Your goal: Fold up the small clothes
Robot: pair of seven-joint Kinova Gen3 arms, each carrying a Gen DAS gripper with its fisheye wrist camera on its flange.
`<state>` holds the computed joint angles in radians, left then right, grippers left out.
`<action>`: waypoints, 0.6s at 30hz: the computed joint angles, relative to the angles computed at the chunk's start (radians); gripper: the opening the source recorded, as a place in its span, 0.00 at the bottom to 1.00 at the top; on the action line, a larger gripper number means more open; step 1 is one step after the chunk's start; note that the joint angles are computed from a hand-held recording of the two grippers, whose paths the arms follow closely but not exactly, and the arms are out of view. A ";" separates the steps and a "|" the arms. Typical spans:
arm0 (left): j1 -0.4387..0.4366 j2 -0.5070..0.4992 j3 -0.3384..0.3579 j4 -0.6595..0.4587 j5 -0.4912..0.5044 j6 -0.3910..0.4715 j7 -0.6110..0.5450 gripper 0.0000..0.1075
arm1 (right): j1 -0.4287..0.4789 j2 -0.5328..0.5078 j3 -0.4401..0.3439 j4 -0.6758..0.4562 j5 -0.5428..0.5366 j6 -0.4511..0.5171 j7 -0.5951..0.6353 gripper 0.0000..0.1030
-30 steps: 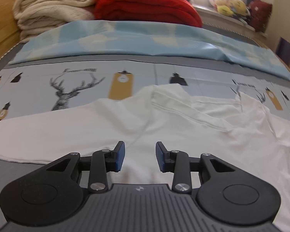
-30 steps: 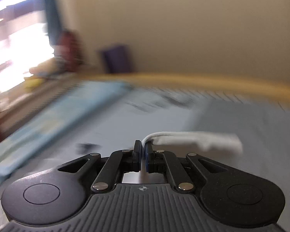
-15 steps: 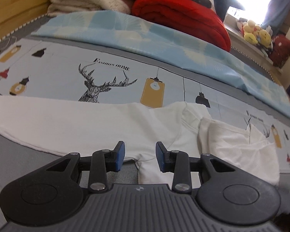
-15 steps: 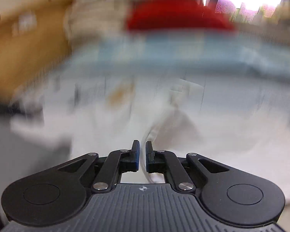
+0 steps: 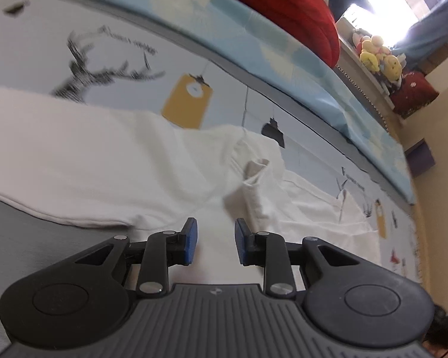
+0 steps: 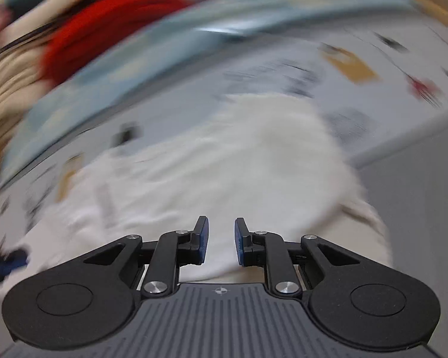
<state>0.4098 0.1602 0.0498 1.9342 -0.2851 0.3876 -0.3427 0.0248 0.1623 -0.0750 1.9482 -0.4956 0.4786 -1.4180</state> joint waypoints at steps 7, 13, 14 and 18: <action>-0.007 0.120 -0.024 -0.059 0.129 -0.115 -0.089 0.37 | 0.144 0.084 -0.018 -0.060 -0.090 0.114 0.007 0.22; 0.065 0.208 -0.103 -0.140 0.139 -0.099 -0.080 0.37 | 0.140 0.137 0.050 -0.129 -0.052 0.244 -0.047 0.24; 0.075 0.216 -0.110 -0.150 0.137 -0.093 -0.080 0.37 | 0.146 0.145 0.050 -0.136 -0.052 0.250 -0.052 0.24; 0.135 0.238 -0.156 -0.182 0.088 -0.067 -0.074 0.05 | 0.148 0.161 0.047 -0.161 -0.040 0.256 -0.087 0.24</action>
<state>0.5452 0.3987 -0.1064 1.7525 -0.1976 0.3205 -0.4165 0.1726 0.3228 -0.0280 1.7870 -0.5359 0.7342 -1.5046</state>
